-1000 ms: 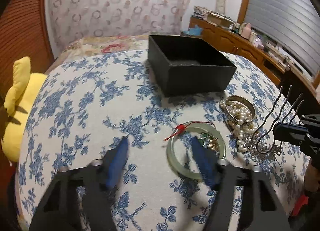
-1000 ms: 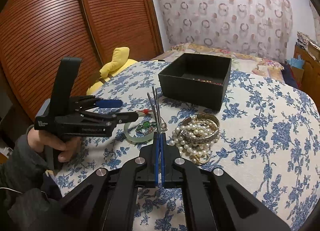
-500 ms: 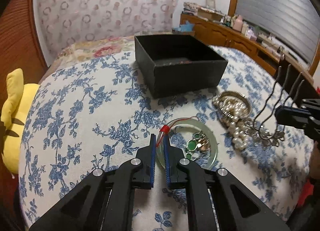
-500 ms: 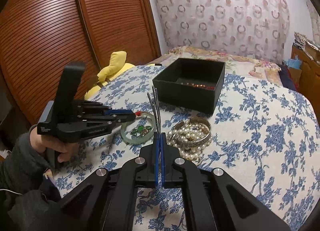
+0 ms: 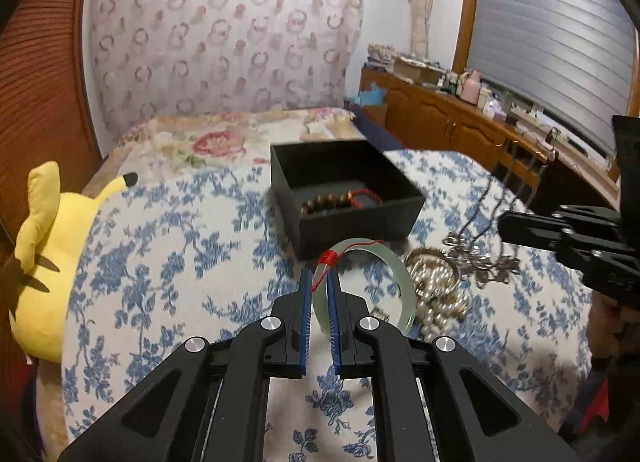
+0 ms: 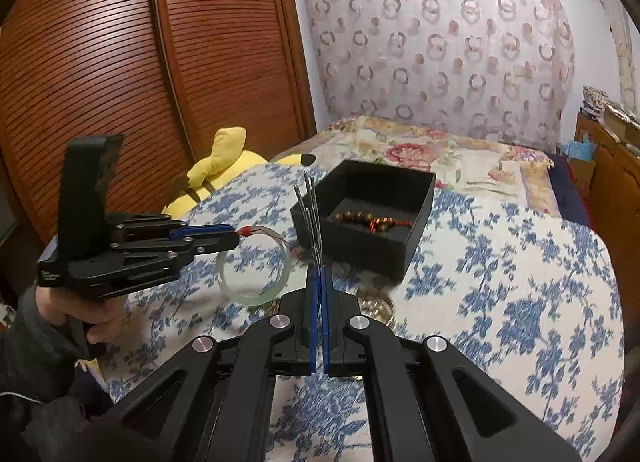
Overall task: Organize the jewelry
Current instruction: 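Drop the hairpins into the black box with the right tool while the left carries the bangle, then lower the jade bangle into the black box and open the left tool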
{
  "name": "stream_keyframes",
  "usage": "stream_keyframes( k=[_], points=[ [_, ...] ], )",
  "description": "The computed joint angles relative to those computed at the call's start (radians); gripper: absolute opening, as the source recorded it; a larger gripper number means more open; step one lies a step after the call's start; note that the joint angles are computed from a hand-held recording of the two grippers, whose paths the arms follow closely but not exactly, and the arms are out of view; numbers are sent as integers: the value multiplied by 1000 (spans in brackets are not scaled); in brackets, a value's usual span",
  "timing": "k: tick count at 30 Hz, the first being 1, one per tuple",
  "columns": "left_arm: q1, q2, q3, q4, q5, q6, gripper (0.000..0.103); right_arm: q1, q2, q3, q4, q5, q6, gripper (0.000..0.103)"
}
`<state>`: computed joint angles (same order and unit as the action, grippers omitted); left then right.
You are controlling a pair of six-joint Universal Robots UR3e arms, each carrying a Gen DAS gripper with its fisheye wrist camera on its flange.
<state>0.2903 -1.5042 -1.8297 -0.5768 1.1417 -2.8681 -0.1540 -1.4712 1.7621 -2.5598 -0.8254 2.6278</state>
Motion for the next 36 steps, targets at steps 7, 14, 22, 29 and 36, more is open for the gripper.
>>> stream_keyframes(
  k=[7,14,22,29,36],
  points=[
    [-12,-32,70,5,18,-20,7,38,128,-177,-17,-55,58,2],
    [-20,-95,163,14,22,-50,7,80,330,-472,50,-67,133,2],
    [-30,-205,308,0,44,-85,7,137,570,-787,191,-101,171,2],
    [-64,-267,391,-35,99,-95,7,136,583,-741,127,-132,160,10],
    [-133,-356,524,-82,183,-119,7,54,460,-541,0,-79,155,35]
  ],
)
